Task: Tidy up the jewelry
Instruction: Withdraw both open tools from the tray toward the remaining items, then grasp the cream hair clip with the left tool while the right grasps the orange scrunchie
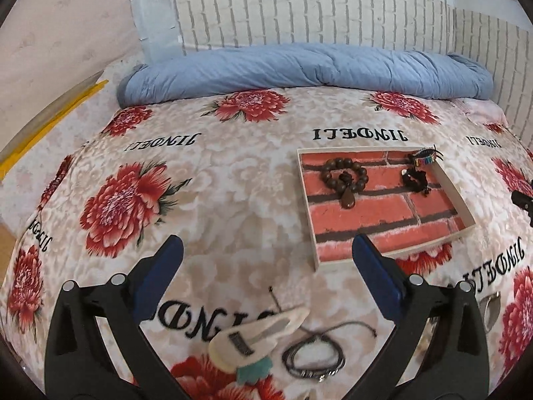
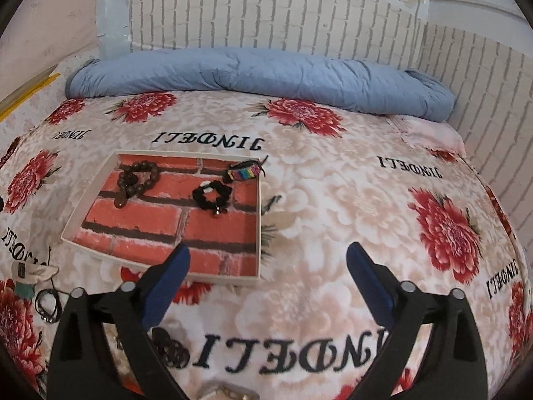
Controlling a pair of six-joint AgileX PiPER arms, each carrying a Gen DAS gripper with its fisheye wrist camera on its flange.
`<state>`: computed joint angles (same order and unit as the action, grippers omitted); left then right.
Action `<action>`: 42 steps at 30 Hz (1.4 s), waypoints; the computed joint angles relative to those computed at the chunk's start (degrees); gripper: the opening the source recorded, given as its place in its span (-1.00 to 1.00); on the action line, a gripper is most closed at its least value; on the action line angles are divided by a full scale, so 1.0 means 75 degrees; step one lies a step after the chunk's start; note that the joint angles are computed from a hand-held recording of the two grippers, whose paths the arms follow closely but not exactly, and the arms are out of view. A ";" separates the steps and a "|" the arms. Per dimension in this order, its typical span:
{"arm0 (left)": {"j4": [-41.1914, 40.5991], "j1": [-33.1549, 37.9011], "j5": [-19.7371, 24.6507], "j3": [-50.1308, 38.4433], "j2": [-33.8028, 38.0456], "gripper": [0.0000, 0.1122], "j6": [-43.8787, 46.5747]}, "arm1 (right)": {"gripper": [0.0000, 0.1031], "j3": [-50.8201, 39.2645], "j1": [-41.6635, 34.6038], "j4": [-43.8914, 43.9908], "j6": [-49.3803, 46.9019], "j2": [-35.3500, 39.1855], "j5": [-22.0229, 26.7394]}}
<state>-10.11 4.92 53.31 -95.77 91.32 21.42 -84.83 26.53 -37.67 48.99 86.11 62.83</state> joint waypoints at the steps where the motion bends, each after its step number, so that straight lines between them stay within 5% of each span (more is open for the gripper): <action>1: 0.0022 0.0035 -0.0071 0.0175 -0.0125 0.75 0.0016 | 0.81 0.0121 0.0082 -0.0035 0.0086 -0.0104 0.0039; 21: -0.1398 0.0940 -0.0976 0.3551 -0.1738 0.75 0.1793 | 0.81 0.3206 0.2251 -0.1156 0.3630 -0.1535 0.0269; 28: -0.1627 0.1536 -0.1004 0.3641 -0.1347 0.74 0.2361 | 0.81 0.3179 0.3178 -0.1374 0.4278 -0.1120 0.0628; 42: -0.1921 0.2202 -0.1068 0.3428 -0.0483 0.74 0.2755 | 0.81 0.2999 0.3710 -0.0936 0.4649 -0.0418 0.0130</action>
<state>-24.52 21.43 45.29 -70.06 87.70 42.08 -62.34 54.36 -44.68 83.86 82.97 63.80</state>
